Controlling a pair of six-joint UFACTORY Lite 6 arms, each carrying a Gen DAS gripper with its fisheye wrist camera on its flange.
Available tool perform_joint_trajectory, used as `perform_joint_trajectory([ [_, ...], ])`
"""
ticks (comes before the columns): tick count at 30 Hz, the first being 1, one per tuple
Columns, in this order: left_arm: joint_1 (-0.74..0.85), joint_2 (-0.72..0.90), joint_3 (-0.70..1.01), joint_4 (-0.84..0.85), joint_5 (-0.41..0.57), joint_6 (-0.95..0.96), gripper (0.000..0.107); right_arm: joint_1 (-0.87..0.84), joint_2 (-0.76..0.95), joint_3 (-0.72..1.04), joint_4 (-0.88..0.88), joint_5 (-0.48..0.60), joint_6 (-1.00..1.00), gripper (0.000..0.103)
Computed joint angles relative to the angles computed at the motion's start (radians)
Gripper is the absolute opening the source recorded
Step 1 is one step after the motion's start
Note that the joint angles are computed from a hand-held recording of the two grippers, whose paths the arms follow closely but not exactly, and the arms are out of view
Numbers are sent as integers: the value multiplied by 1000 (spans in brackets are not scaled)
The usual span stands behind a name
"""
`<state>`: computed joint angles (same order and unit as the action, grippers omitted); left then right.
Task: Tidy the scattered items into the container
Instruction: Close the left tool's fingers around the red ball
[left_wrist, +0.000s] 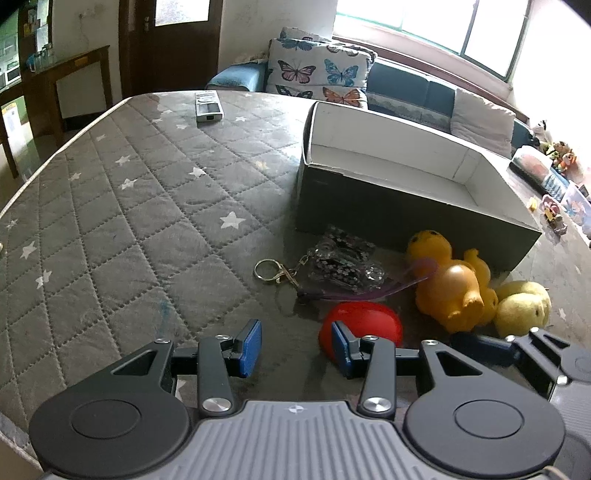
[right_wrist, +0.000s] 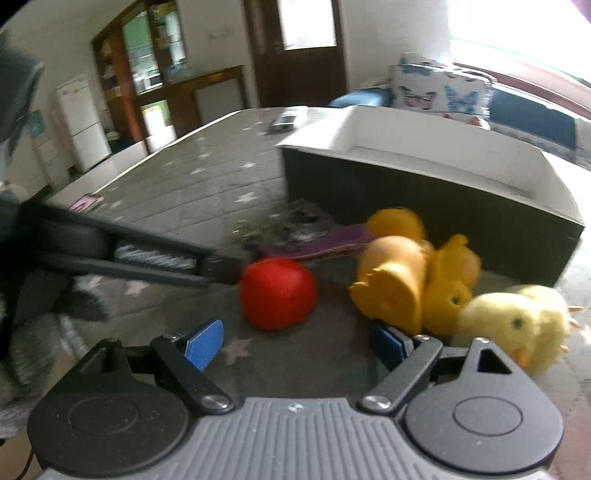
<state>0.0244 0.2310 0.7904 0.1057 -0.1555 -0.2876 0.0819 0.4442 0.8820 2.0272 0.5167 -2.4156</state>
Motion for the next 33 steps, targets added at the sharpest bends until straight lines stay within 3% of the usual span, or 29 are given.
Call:
perform_joint_trajectory([
  [14,48,26,50,724,-24,-672,44,43,67,80,-51,21,26,84],
  [18,54,37,63,805,-37,-739,44,61,114,125,-43,22,17,81],
  [25,70,47,79,992,-59,-908,44,91,129,122,98,7,-130,59],
  [33,85,66,100,1275,-141,-1167,45,81,142,121,116,39,-161,60],
])
